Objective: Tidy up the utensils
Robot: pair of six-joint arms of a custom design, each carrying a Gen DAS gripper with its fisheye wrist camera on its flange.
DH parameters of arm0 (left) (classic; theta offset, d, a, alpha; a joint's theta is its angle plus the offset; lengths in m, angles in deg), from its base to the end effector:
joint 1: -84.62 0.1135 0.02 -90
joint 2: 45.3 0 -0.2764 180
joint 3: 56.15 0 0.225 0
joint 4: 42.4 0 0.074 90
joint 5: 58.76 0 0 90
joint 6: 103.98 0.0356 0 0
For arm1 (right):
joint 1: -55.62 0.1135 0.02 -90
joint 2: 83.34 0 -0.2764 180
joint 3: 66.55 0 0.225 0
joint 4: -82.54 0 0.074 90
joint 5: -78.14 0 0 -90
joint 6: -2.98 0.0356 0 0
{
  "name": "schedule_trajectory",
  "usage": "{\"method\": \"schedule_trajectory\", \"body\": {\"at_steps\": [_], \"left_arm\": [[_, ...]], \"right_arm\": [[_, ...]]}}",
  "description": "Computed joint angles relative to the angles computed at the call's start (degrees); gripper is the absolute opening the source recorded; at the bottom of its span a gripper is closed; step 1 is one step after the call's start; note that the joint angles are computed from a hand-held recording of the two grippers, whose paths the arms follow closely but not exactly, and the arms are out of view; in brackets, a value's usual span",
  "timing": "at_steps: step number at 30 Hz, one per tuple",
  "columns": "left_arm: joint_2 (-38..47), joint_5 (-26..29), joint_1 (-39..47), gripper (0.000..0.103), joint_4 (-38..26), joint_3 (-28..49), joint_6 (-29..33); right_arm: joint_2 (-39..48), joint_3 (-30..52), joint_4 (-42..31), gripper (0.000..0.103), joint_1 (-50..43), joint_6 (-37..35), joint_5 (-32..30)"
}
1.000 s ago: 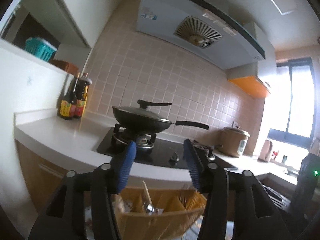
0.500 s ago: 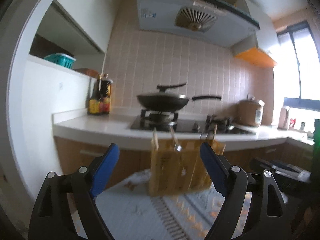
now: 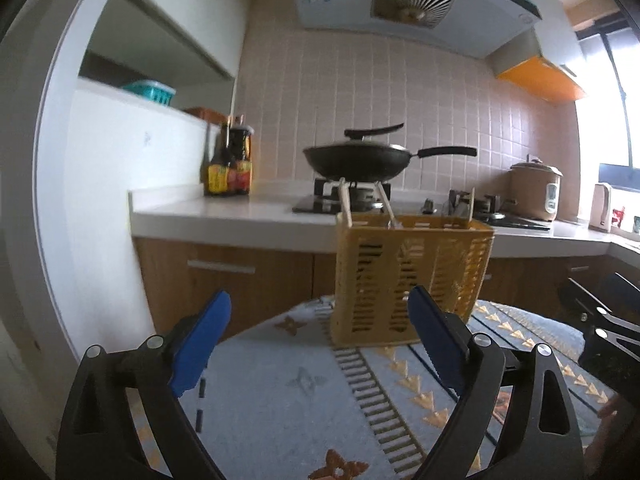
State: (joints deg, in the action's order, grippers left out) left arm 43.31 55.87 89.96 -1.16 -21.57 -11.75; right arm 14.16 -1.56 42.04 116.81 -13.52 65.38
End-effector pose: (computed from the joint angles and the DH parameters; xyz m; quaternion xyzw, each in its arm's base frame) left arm 0.2495 0.0084 0.1842 0.1123 0.7668 -0.1261 0.6193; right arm 0.1604 0.2196 0.1883 0.1745 0.7584 -0.1313 0.6141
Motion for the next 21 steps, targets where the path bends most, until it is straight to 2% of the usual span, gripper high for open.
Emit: {"method": "schedule_trajectory", "body": {"at_steps": [3,8,13,17,21], "left_arm": [[0.9,-0.3,0.1,0.088,1.2,-0.1,0.1],[0.7,-2.2,-1.5,0.094,2.3,-1.2,3.1],[0.6,-3.4,-2.7,0.095,3.3,-2.0,4.3],[0.5,-3.8,-3.3,0.095,2.0,-1.7,5.1],[0.4,-2.6,-3.0,0.095,1.1,-1.4,5.5]], "right_arm": [[0.3,0.5,0.7,0.095,-0.7,-2.4,-1.3],[-0.3,-0.9,4.8,0.095,-1.4,-5.9,-3.0],[-1.9,-3.3,9.7,0.095,-3.0,-8.7,-5.9],[-2.8,-4.7,12.8,0.095,-4.9,-11.4,-9.5],[-3.2,-5.3,13.5,0.095,-5.0,-11.1,-9.6]]}}
